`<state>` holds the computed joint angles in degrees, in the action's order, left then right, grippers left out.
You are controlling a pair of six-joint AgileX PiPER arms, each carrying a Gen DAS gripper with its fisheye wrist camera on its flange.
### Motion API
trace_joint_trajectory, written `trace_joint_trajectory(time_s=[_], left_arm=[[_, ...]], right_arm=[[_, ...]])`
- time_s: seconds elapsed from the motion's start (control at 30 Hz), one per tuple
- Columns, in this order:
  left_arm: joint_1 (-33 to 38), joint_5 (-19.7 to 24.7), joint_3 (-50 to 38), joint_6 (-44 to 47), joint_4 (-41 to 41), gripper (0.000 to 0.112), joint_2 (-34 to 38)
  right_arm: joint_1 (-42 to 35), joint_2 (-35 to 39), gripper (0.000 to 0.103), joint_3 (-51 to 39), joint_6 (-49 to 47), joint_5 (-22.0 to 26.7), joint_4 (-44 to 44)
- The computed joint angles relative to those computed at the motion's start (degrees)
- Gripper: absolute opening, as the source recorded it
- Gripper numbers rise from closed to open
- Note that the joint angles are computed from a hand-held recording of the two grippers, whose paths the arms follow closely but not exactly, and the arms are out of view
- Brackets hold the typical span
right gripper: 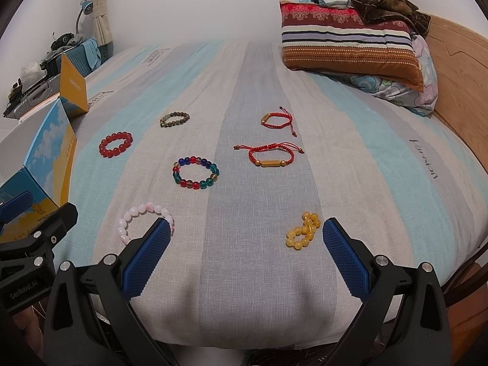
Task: Organize jewelry
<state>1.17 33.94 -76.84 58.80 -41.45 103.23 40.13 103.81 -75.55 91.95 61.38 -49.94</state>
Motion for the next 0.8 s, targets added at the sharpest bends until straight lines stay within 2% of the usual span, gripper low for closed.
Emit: trace_joint_trajectory(time_s=[0.8], left_arm=[[-0.4, 0.3, 0.2, -0.2, 0.3, 0.097, -0.6]], right_arm=[[0.3, -0.4, 0.096, 0.5, 0.2, 0.5, -0.8]])
